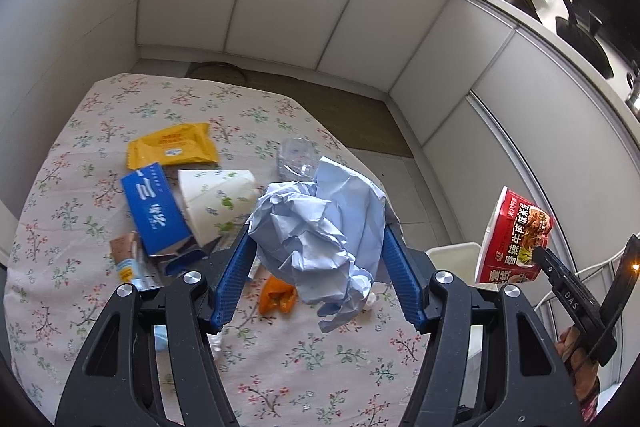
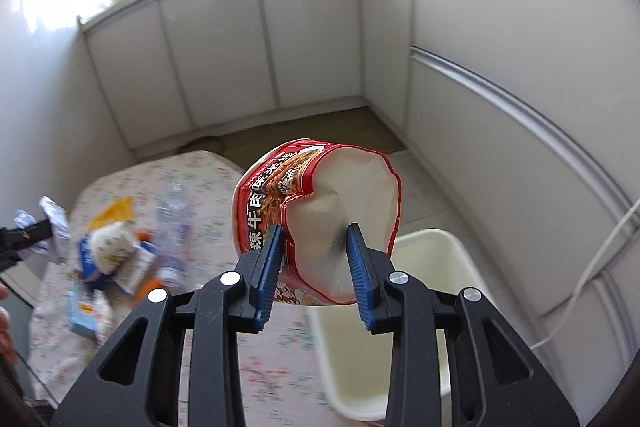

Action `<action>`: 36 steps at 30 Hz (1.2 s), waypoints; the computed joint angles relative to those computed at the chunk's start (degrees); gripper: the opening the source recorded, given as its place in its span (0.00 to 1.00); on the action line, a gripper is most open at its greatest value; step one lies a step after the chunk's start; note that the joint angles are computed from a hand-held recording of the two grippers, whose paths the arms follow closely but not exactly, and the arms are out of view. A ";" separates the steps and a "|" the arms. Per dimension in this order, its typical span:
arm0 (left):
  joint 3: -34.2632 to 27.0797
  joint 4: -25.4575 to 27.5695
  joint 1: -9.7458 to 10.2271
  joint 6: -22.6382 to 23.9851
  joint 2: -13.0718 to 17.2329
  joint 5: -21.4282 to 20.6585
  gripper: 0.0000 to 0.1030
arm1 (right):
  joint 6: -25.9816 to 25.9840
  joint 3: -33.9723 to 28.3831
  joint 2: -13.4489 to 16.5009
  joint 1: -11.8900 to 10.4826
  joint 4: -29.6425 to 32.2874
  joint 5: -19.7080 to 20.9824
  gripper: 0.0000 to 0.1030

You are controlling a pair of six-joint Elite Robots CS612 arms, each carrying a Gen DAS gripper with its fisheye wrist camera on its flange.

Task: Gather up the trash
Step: 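Carry the noodle cup to the white bin and open the right gripper, then move the left gripper over the bin and release the paper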

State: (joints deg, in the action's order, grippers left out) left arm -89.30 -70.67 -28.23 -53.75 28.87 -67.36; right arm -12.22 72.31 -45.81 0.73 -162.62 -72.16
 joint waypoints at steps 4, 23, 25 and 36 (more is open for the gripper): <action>2.09 -1.39 -0.23 1.43 -0.49 -1.09 0.59 | -1.89 -1.01 0.92 0.02 1.72 -5.88 0.32; 13.63 -10.15 -2.14 7.08 -3.65 -6.38 0.59 | -5.22 -2.27 2.79 -1.60 3.45 -14.62 0.64; 14.84 -11.37 -2.39 7.84 -3.97 -7.01 0.59 | -4.50 -2.28 2.76 -2.00 3.31 -14.73 0.68; 23.34 -19.71 -3.91 12.91 -6.91 -10.01 0.59 | -0.39 -2.89 2.86 -3.88 2.32 -17.68 0.78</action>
